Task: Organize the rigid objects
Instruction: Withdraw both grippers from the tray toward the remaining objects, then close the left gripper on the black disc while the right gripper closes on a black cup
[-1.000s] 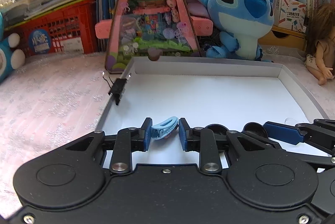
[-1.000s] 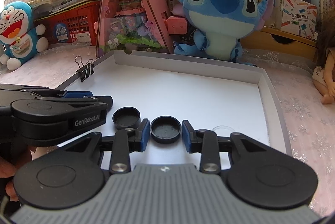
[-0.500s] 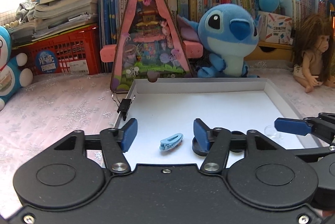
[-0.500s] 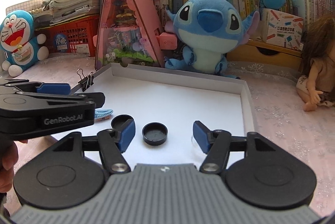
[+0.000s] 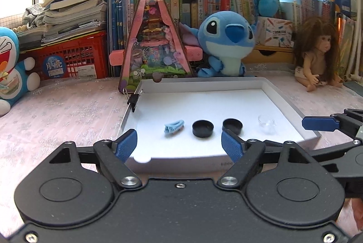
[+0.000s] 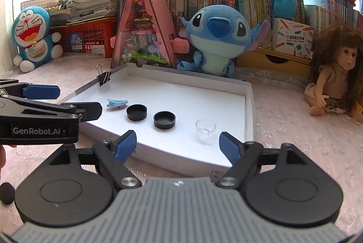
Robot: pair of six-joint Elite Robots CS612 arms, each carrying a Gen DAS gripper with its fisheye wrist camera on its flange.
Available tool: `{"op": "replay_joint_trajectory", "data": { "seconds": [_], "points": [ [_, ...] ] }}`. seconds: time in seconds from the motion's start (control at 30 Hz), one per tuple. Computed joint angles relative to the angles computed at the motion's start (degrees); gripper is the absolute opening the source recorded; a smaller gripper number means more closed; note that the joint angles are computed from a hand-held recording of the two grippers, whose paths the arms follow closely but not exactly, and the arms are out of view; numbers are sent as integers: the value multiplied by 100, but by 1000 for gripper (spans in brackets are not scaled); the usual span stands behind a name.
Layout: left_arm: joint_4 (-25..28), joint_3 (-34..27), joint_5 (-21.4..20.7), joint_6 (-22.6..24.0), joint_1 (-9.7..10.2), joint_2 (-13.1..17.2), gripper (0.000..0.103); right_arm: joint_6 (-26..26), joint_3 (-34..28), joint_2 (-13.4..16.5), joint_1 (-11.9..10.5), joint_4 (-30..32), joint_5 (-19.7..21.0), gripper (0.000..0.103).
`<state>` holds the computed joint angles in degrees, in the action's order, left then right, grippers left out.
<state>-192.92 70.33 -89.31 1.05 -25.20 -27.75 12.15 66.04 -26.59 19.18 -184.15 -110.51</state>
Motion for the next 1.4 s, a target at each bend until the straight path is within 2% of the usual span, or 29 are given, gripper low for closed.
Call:
{"op": "replay_joint_trajectory", "data": {
  "seconds": [0.4,0.9,1.1,1.27,1.4],
  "points": [
    [-594,830,-85,-3,-8,-295,82,-158,648,-218,128,-623,-15,92],
    [-1429,1553,-108,482,-10,-435,84,-492,1263,-346,297,-1386,-167,94],
    [-1536,1736,-117,537,14,-454,84,-518,1433,-367,340,-1517,-189,94],
    [-1525,1898,-10,497,19,-480,84,-551,1631,-433,353,-1571,74,93],
    [-1481,2028,-90,414,62,-524,79,-560,1760,-496,370,-1567,174,90]
  ]
}}
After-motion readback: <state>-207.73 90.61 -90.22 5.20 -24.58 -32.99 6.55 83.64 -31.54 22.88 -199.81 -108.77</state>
